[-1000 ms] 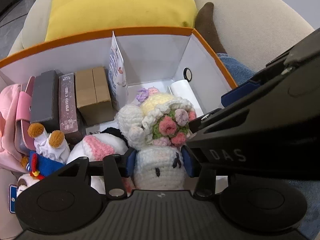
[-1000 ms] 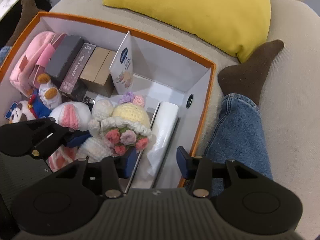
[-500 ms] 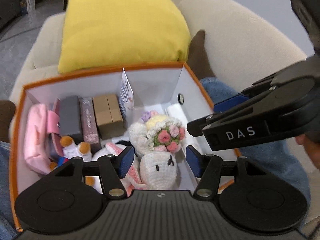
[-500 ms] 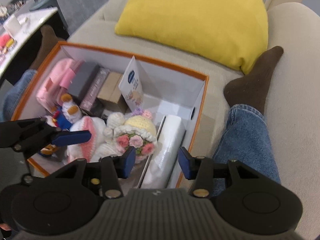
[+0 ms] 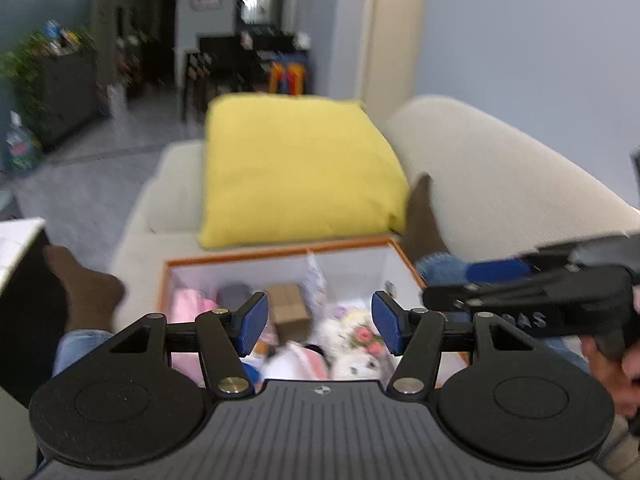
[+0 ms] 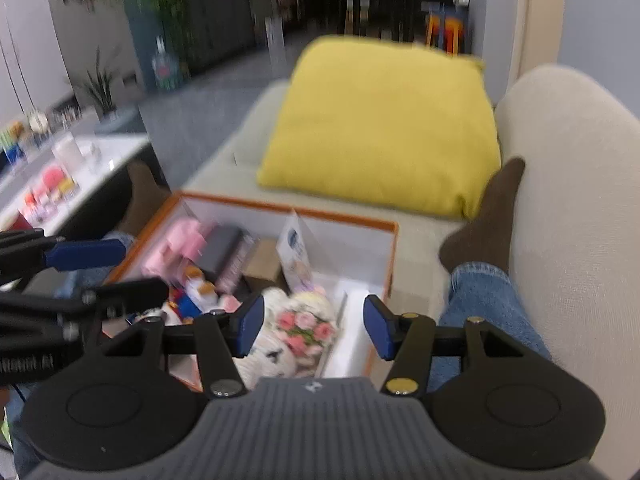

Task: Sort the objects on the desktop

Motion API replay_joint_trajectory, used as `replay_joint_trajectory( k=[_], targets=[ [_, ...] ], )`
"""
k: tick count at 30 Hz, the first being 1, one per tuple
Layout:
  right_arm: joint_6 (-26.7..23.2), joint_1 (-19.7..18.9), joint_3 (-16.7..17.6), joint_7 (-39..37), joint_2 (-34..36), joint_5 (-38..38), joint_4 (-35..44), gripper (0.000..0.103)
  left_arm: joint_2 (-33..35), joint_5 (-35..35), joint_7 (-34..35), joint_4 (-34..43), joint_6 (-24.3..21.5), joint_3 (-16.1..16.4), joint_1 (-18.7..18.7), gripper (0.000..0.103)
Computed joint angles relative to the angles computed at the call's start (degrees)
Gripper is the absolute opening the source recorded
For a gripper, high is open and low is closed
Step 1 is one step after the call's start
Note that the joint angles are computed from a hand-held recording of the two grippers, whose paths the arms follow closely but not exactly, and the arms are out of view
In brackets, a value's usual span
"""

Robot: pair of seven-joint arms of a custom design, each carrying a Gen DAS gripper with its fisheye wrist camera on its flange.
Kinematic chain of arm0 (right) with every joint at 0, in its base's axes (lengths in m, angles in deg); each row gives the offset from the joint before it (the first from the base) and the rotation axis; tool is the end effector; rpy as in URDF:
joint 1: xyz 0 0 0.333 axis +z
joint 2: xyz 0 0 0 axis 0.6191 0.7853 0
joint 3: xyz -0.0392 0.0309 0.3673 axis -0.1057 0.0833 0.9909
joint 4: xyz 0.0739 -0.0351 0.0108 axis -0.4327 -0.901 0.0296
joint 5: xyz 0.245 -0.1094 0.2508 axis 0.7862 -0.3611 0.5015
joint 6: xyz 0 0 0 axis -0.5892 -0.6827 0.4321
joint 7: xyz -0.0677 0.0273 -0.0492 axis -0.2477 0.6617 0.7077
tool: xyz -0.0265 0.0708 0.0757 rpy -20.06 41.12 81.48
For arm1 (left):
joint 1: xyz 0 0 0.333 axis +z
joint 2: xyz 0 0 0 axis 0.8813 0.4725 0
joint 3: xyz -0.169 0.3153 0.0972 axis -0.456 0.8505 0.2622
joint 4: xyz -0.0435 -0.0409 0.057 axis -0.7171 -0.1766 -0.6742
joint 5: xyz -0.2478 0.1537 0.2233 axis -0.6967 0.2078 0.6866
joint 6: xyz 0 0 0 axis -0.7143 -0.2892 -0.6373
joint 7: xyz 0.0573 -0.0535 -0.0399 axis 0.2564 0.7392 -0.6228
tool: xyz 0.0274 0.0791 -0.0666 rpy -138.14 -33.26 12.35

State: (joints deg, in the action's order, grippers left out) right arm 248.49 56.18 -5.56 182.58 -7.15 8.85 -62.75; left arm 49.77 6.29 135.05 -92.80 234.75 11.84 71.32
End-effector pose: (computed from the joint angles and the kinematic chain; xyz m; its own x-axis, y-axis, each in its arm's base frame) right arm 0.4253 0.2263 0.6228 0.1863 -0.9772 -0.1022 -0.6625 -0.0481 -0.7475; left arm 0.3768 -0.2248 0.6002 -0.1040 -0.9926 0.0624 -0.5817 0.0098 -0.8134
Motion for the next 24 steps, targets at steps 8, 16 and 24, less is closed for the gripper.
replay_joint_trajectory(
  k=[8, 16, 24],
  targets=[
    [12.87, -23.74, 21.55, 36.16, -3.51, -31.42, -5.06, 0.065, -7.10, 1.77, -7.34, -6.22, 4.76, -10.57, 14.14, 0.069],
    [12.88, -38.78, 35.45, 64.07, -1.23, -55.86, -2.05, 0.069, -8.39, -0.42, -9.79, -8.45, 7.56, -21.89, 27.64, 0.071],
    [8.44, -36.57, 36.00, 76.23, 4.14, -69.97, 0.11, 0.073, -6.27, -2.07, -9.37, -8.71, 8.07, -27.35, 32.28, 0.071]
  ],
)
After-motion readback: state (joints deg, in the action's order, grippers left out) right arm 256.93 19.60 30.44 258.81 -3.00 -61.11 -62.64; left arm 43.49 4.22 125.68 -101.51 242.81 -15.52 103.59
